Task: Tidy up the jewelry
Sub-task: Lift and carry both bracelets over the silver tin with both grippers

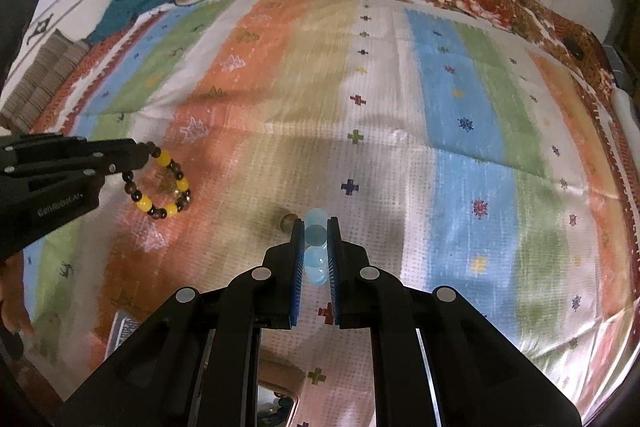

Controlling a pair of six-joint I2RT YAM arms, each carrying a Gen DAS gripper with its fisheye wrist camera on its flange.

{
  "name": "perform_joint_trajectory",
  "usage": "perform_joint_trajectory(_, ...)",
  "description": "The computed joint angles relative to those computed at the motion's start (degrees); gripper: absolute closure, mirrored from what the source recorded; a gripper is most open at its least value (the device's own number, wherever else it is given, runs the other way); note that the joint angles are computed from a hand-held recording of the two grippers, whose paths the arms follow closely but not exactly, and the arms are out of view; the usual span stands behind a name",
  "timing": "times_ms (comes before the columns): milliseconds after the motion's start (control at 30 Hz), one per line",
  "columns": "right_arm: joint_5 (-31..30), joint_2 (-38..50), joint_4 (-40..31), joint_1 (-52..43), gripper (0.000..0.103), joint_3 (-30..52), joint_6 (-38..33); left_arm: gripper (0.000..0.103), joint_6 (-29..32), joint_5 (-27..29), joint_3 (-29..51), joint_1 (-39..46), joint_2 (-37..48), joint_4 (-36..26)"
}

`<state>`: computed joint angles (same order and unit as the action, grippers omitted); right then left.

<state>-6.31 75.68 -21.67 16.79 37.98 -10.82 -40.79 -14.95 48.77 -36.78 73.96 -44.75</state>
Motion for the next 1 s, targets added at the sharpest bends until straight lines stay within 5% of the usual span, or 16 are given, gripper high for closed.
perform_joint_trajectory(1000, -4.59, -18.09, -8.22, -2.63, 0.091, -4.06, -0.84, 0.091, -15.22, -10.64, 3.37, -20.50, -9.68, -9.88)
